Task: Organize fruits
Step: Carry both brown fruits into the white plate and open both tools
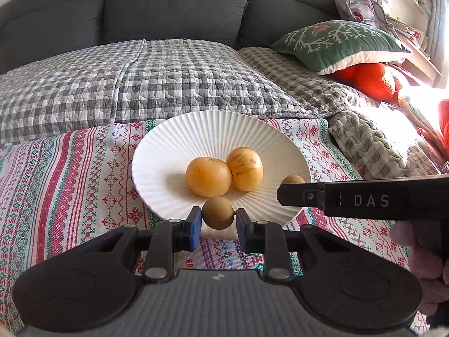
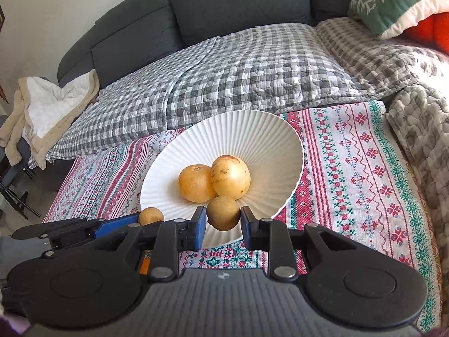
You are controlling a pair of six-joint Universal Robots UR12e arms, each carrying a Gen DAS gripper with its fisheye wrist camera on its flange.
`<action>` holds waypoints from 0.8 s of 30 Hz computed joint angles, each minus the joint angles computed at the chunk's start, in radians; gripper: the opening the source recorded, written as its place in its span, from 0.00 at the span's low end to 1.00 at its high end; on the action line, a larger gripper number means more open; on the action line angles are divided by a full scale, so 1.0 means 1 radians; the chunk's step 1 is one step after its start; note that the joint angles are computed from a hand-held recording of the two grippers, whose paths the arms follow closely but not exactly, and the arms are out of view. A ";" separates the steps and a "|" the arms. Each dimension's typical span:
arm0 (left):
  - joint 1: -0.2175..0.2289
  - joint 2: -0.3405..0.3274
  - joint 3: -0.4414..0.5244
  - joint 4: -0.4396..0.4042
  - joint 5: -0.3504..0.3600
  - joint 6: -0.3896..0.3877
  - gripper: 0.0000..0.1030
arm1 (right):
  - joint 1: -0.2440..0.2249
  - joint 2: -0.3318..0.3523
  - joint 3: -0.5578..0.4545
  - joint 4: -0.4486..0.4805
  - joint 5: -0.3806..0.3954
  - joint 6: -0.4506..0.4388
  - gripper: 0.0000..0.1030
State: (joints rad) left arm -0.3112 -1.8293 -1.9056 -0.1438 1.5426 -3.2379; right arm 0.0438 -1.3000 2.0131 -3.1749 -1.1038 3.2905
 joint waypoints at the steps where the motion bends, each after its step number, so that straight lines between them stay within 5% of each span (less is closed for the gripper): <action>1: 0.001 -0.004 0.001 0.002 -0.005 0.001 0.23 | 0.001 0.003 -0.003 0.004 0.000 0.000 0.23; 17: 0.002 -0.037 0.020 0.013 -0.029 0.037 0.24 | 0.003 0.020 -0.018 0.033 0.016 -0.027 0.23; 24: 0.004 -0.022 0.007 0.017 -0.034 0.033 0.39 | -0.007 0.008 -0.010 0.023 0.036 0.001 0.36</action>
